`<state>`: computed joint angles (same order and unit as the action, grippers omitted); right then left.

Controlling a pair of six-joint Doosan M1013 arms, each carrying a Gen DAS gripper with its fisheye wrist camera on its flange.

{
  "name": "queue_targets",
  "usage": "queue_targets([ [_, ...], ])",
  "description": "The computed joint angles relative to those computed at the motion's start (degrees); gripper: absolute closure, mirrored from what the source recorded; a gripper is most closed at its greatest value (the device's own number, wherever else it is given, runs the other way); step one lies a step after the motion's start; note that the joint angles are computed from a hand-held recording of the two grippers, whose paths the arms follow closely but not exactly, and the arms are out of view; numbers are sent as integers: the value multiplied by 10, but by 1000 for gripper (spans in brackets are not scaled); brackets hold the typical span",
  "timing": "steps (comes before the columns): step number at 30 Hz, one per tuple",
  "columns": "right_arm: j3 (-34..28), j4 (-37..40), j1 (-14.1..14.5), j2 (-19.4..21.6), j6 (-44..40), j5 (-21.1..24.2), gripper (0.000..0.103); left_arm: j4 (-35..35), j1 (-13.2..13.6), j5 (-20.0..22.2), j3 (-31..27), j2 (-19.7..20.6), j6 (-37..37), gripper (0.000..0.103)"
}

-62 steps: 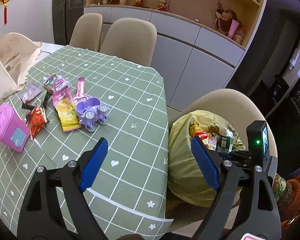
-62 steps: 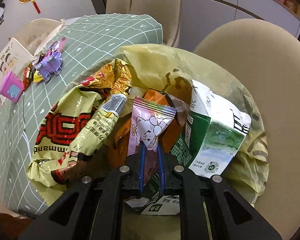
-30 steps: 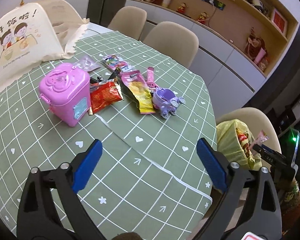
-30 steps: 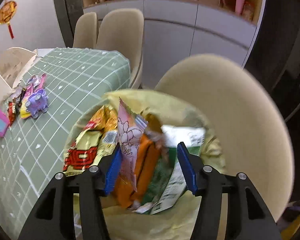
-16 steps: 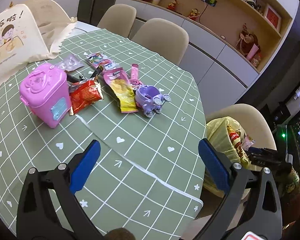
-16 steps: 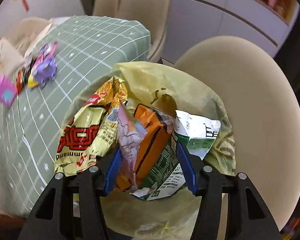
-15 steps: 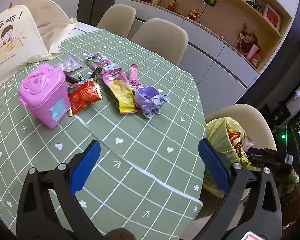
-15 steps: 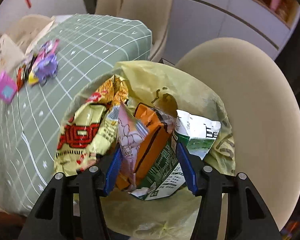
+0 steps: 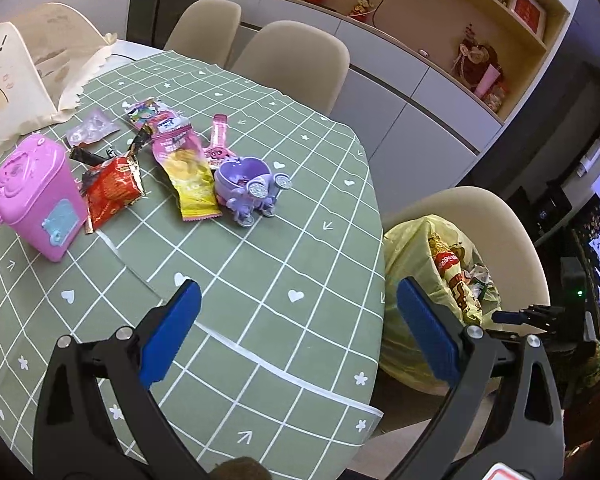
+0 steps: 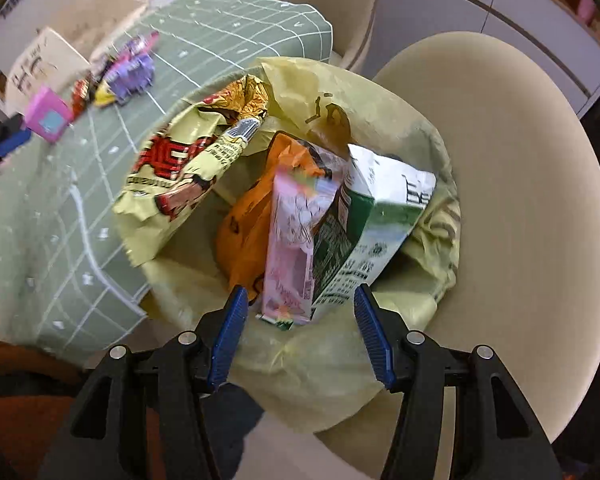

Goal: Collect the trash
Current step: 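Move both open tools back over the table toward the remaining wrappers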

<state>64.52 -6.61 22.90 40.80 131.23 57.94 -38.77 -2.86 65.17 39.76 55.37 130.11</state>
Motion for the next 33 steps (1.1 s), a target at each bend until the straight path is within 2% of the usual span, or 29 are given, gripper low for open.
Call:
queue_targets([
  [2, 14, 3, 0, -11, 2, -28, 50, -1, 0, 0, 1, 0, 1, 9],
  [6, 34, -77, 10, -31, 79, -110, 50, -3, 0, -4, 5, -3, 2, 9],
  [8, 24, -134, 13, -27, 145, -125, 50, -2, 1, -6, 7, -5, 5, 9],
  [11, 0, -165, 12, -6, 179, -154, 50, 0, 4, -12, 12, -8, 7, 9],
  [12, -11, -174, 13, 3, 179, -156, 50, 1, 6, -14, 12, -9, 6, 9],
  [14, -58, -183, 16, 36, 148, -128, 50, 6, 9, -18, 12, -9, 1, 9],
  [16, -93, -187, 18, 62, 110, -73, 51, 10, 13, -25, 8, -8, -7, 9],
  [18, -133, -194, 22, 89, 87, 20, 51, 13, 17, -31, 5, -6, -15, 9],
  [19, -139, -200, 23, 94, 87, 42, 51, 14, 20, -36, 3, -4, -19, 9],
  [21, -117, -192, 20, 82, 100, 27, 51, 17, 23, -45, -3, 0, -28, 9],
  [23, -85, -179, 16, 61, 115, -13, 51, 13, 27, -48, -14, 9, -38, 9],
  [27, -60, -189, 15, 38, 131, -43, 49, 17, 30, -35, -57, 36, -64, 9],
  [31, -64, -200, 16, 30, 140, -63, 47, 41, 25, 22, -167, 96, -135, 9],
  [33, -80, -244, 24, 36, 159, -59, 47, 42, 21, 43, -228, 129, -172, 9],
])
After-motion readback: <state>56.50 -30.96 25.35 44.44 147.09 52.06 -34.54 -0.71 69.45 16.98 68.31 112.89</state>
